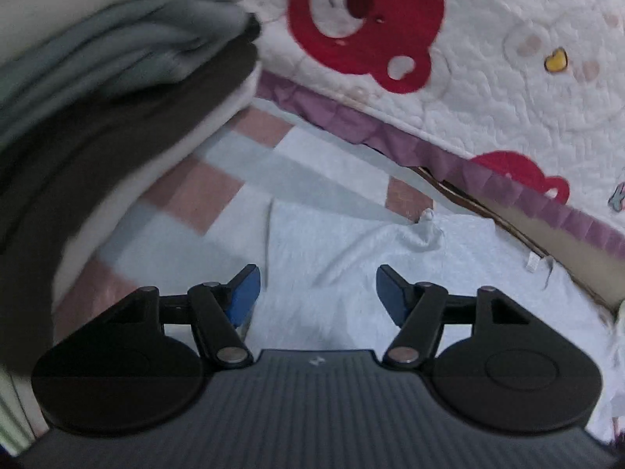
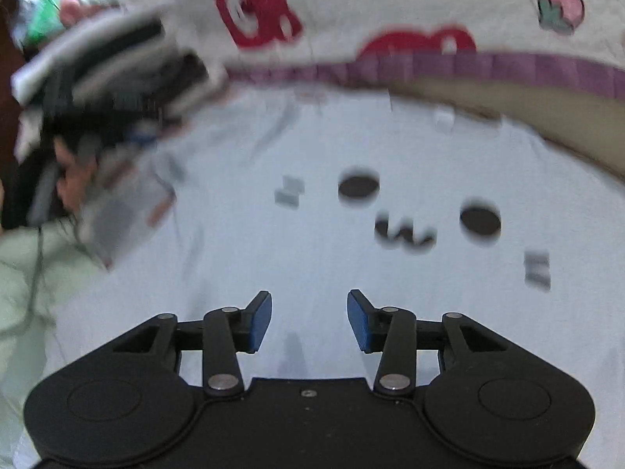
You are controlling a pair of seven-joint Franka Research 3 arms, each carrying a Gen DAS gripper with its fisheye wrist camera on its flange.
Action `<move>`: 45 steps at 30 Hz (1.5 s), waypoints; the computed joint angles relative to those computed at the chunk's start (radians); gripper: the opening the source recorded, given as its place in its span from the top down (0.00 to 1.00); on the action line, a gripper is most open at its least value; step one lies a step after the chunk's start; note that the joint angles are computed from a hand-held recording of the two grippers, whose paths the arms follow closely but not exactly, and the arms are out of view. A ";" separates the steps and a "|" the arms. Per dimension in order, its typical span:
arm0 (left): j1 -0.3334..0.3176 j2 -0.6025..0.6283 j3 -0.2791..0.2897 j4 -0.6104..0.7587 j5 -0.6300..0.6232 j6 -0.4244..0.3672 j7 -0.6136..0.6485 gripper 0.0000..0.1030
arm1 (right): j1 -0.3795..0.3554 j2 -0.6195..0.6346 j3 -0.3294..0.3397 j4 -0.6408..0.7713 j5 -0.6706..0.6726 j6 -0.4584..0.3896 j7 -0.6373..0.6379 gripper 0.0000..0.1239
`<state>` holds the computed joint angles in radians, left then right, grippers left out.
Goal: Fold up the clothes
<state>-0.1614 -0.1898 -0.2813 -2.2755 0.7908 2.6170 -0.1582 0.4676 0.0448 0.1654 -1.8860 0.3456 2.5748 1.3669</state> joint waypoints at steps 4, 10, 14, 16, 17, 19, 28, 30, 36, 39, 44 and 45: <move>-0.013 0.107 0.034 0.125 -0.110 -0.177 0.250 0.38 | 0.030 -0.052 0.014 -0.059 -0.043 0.002 0.229 0.61; 0.005 0.133 0.083 0.086 -0.134 -0.038 0.360 0.58 | 0.045 -0.060 0.025 -0.064 0.000 -0.018 0.152 0.61; 0.013 0.143 0.077 0.082 -0.087 0.008 0.291 0.44 | 0.040 -0.075 0.020 -0.077 -0.052 -0.031 0.176 0.61; -0.003 0.175 0.063 0.125 -0.055 -0.061 0.321 0.44 | 0.030 -0.088 0.013 -0.097 -0.060 -0.040 0.210 0.61; -0.016 0.194 0.057 0.154 -0.053 -0.107 0.369 0.43 | 0.025 -0.088 0.009 -0.099 -0.048 -0.051 0.214 0.61; -0.042 0.224 0.052 0.200 -0.040 -0.175 0.430 0.44 | 0.015 -0.087 0.000 -0.100 -0.020 -0.075 0.219 0.61; -0.032 0.093 0.066 0.114 0.150 -0.080 0.196 0.95 | 0.020 -0.065 0.010 -0.081 -0.016 -0.111 0.168 0.58; -0.008 0.037 0.062 0.090 0.195 -0.087 0.188 0.95 | 0.021 -0.068 0.009 -0.091 0.026 -0.119 0.123 0.58; -0.006 0.098 0.026 0.131 0.098 -0.234 0.331 0.87 | 0.028 -0.045 0.014 -0.079 0.058 -0.100 0.143 0.56; -0.048 0.169 0.013 0.193 0.057 -0.417 0.353 0.80 | 0.031 -0.041 0.017 -0.070 0.053 -0.109 0.147 0.56; -0.131 0.106 -0.022 0.134 0.176 -0.559 0.376 0.80 | 0.034 -0.045 0.018 -0.072 0.104 -0.116 0.148 0.56; -0.145 0.048 -0.029 0.081 0.170 -0.540 0.337 0.80 | 0.036 -0.043 0.020 -0.069 0.123 -0.116 0.150 0.56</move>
